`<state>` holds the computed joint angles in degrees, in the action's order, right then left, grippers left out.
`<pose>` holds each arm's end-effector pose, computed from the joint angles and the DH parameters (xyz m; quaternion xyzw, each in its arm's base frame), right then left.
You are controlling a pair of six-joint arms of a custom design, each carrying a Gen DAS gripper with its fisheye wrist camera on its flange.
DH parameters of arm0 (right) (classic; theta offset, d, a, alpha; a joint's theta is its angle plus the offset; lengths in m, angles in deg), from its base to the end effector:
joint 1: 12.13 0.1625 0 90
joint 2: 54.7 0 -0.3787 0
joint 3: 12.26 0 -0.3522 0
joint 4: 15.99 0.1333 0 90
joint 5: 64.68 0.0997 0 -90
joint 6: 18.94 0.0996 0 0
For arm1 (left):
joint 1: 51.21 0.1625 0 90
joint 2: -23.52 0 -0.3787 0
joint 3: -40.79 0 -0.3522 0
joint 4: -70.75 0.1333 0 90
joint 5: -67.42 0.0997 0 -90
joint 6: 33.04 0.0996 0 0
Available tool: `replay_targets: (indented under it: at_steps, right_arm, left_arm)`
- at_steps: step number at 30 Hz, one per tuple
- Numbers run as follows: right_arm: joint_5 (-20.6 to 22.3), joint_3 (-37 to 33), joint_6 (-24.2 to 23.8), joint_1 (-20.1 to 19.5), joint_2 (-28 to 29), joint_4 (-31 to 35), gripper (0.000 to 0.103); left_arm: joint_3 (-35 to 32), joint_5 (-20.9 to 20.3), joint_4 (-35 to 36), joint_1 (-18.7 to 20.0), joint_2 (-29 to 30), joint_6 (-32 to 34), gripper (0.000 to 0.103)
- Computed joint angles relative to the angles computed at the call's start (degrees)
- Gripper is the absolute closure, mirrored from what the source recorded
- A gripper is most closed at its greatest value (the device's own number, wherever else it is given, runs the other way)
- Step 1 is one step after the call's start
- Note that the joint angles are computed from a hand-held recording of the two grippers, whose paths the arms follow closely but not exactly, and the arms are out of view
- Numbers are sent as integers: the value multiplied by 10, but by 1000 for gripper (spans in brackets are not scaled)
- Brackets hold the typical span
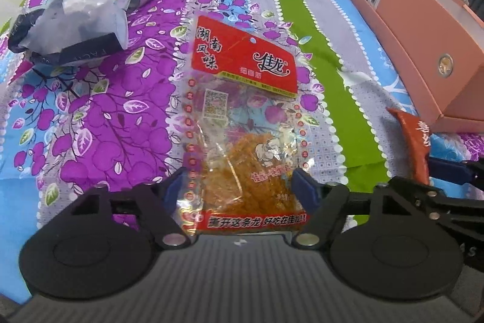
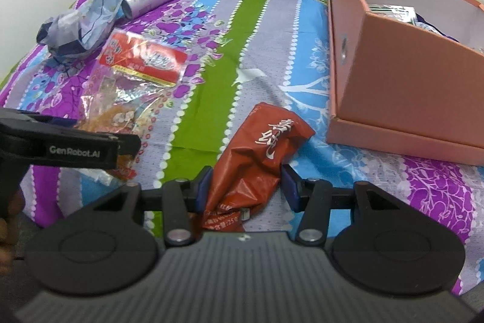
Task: Organize snacks
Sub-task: 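Lift the spicy-strip packet with the left tool while the right tool lifts the red foil bag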
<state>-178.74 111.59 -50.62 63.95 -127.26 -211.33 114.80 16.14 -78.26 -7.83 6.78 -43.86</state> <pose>-0.0221 -0.4745 0.2763 0.0409 -0.8754 0.3377 0.3434 -0.3418 -0.5921 -0.0993 0.2852 0.8992 -0.1718 0.2838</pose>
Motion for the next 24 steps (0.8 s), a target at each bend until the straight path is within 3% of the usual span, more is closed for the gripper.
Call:
replay_targets:
  at_steps: [2, 4, 7, 15, 24]
  right_arm:
    - [1, 0, 0, 3, 1, -1, 51]
    - [0, -3, -1, 6, 4, -2, 51]
    - [-2, -6, -2, 10, 6, -5, 51]
    - [-3, -16, 0, 24, 1, -11, 51]
    - [-4, -30, -4, 50, -19, -20, 51]
  left_arm:
    - [5, -4, -2, 0, -5, 3, 33]
    - [10, -10, -7, 0, -9, 1, 47]
    - [14, -24, -12, 4, -18, -5, 56]
    - [15, -57, -35, 4, -35, -15, 59]
    - [-40, -91, -33, -8, -35, -2, 59]
